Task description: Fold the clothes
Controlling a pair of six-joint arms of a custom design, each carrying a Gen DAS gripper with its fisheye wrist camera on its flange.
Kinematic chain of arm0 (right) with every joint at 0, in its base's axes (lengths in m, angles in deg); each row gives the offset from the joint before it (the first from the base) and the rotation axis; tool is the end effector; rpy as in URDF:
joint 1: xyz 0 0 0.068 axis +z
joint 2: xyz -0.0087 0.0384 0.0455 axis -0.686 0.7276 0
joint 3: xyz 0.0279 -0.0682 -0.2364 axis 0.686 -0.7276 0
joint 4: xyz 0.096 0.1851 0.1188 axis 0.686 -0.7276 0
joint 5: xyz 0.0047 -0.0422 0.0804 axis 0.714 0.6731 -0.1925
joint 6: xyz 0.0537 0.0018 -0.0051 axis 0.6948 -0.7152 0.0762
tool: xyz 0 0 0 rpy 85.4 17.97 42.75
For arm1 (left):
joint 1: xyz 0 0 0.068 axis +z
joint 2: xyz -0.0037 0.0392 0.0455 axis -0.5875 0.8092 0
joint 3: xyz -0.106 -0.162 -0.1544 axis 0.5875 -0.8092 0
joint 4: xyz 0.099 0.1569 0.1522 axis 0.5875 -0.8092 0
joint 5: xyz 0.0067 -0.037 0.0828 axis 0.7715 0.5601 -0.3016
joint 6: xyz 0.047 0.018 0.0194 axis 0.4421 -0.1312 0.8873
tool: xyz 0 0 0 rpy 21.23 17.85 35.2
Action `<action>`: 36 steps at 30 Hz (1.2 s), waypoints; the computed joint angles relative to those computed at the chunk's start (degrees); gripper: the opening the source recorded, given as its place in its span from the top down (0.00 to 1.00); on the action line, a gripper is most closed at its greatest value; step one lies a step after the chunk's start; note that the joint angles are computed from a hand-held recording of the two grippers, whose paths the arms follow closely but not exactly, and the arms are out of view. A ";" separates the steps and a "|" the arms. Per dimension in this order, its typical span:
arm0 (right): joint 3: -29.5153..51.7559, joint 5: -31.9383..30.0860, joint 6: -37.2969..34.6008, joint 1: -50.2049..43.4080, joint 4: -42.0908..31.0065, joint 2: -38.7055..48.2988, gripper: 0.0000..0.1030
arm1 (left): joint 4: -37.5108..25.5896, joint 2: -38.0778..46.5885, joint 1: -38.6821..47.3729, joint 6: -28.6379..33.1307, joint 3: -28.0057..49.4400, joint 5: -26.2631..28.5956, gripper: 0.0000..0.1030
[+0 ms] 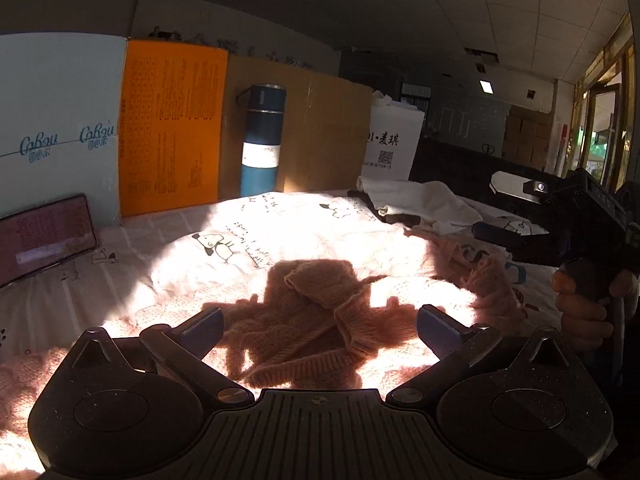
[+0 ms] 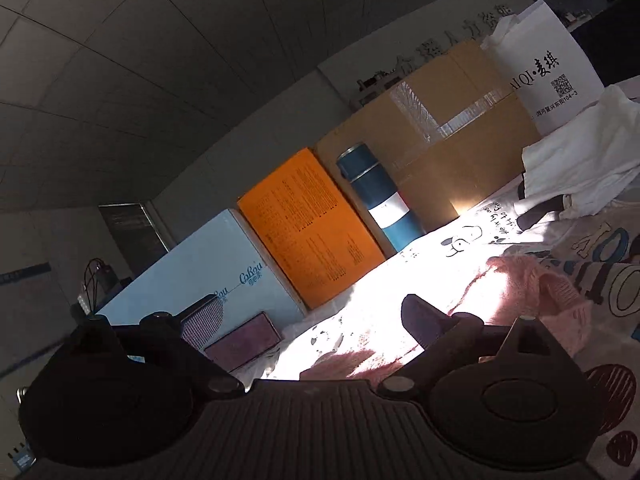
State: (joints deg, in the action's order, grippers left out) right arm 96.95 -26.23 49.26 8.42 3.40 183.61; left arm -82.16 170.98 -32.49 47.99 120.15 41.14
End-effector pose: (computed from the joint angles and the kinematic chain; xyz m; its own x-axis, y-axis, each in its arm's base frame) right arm 0.1995 0.2035 0.1512 0.0531 0.6226 -0.7808 0.1280 0.7712 0.6236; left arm 0.4470 -0.0044 0.1782 -0.2915 0.3205 -0.9013 0.9147 0.3690 -0.1646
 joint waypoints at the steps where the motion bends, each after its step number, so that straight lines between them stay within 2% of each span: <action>1: -0.16 0.48 1.95 -0.51 0.04 0.93 0.06 | 0.74 -0.01 -0.76 -2.50 0.39 -1.27 0.00; 3: -0.20 1.61 6.21 -1.48 -0.75 2.68 0.06 | -0.79 0.92 -2.97 -3.86 2.42 -3.54 0.01; 6: -1.35 0.22 7.07 -2.13 2.11 3.70 0.04 | -3.91 2.75 -6.52 -3.81 5.42 -6.95 0.01; 9: -1.77 -0.85 8.81 -2.73 2.11 4.01 0.03 | -9.26 5.31 -8.62 -0.41 8.82 -8.86 0.10; 10: -2.01 -0.83 9.76 -2.50 1.69 3.78 0.03 | -10.67 5.84 -8.65 0.83 9.55 -8.78 0.24; 11: -2.23 -1.00 10.11 -2.47 2.01 3.85 0.03 | -12.08 6.38 -8.69 2.08 10.29 -8.72 0.51; 13: -2.59 -1.97 10.30 -2.95 2.75 4.01 0.03 | -14.92 7.48 -8.77 4.56 11.82 -8.65 0.77; 14: -2.66 -2.23 10.49 -3.00 2.70 3.97 0.03 | -15.85 7.55 -8.53 5.28 12.05 -8.07 0.80; 20: -2.69 -1.22 10.63 -2.18 2.83 3.98 0.03 | -16.66 1.68 -4.08 3.91 6.39 -0.72 0.82; 23: -2.60 -1.18 10.49 -2.09 3.11 4.19 0.03 | -16.38 -0.78 -1.50 0.57 2.42 0.77 0.82; 26: -2.98 -0.20 9.88 -1.57 4.70 4.26 0.03 | -8.61 -3.92 -0.91 -5.08 -4.72 -2.51 0.82; 28: -2.43 2.09 10.26 0.01 0.78 1.77 0.03 | -7.46 -4.02 -1.27 -5.55 -5.98 -5.42 0.82; 30: -2.29 2.72 5.75 2.12 -0.86 -0.64 0.02 | -7.50 -3.79 -1.38 -4.47 -6.44 -6.52 0.82; 33: -0.46 2.17 1.90 5.09 -12.37 -6.49 0.00 | -7.32 -3.55 -1.34 -3.46 -6.72 -6.24 0.81; 36: 2.95 -3.23 4.19 5.61 -28.93 -10.36 0.00 | -6.52 -3.42 -0.63 -3.22 -7.36 -2.62 0.81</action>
